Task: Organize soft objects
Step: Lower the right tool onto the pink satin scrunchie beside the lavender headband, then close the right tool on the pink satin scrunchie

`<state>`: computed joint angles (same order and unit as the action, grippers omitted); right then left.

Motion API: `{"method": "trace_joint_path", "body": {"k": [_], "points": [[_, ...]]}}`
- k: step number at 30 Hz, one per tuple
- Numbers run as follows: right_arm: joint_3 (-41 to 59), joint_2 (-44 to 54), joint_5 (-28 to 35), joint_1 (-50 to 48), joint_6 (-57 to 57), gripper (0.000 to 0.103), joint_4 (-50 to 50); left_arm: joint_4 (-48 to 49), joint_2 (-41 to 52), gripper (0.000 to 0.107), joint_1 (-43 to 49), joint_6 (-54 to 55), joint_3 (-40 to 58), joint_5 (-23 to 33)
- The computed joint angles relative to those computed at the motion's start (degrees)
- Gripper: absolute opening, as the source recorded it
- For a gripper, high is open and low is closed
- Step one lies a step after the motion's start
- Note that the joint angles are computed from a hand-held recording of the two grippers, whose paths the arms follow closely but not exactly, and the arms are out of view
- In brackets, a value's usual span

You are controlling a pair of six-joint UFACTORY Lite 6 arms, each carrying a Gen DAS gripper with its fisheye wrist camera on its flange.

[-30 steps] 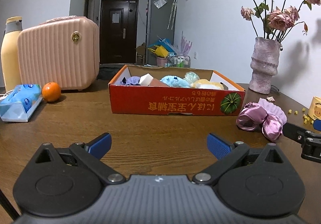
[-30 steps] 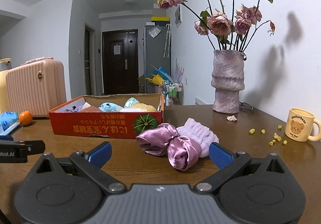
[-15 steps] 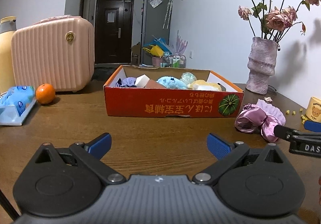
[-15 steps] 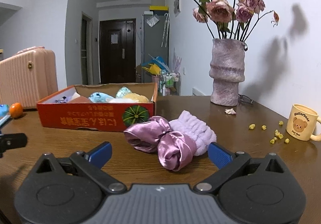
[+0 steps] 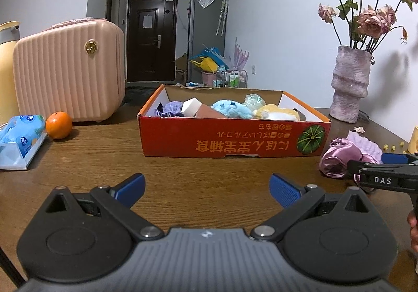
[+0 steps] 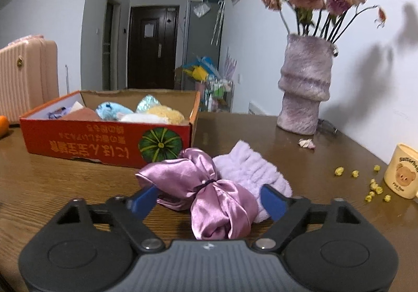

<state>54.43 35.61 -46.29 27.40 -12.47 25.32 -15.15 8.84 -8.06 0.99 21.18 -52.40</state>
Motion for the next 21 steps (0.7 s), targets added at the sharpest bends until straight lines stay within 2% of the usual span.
{"method": "trace_joint_path", "body": {"k": [4, 9, 11, 14, 21], "points": [[4.01, 1.94, 4.34, -1.55, 0.95, 0.071, -2.21, 1.55, 1.3, 0.103, 1.28, -0.74, 1.64, 1.07], [7.84, 3.83, 10.12, -2.94, 1.78, 0.045, -3.95, 2.08, 2.65, 0.103, 1.93, -0.71, 3.02, 2.04], [8.69, 4.27, 11.74, -3.75, 3.44, 0.038, -5.02, 2.46, 2.67, 0.103, 2.07, -1.02, 3.05, 2.21], [8.04, 4.02, 11.64, -4.95, 7.87, 0.035, -8.83, 2.48, 2.7, 0.103, 2.08, -0.94, 3.07, 2.28], [5.42, 2.86, 8.37, -4.62, 8.64, 0.031, -9.97, 3.19, 2.92, 0.103, 2.27, -1.27, 3.0, 2.04]]}}
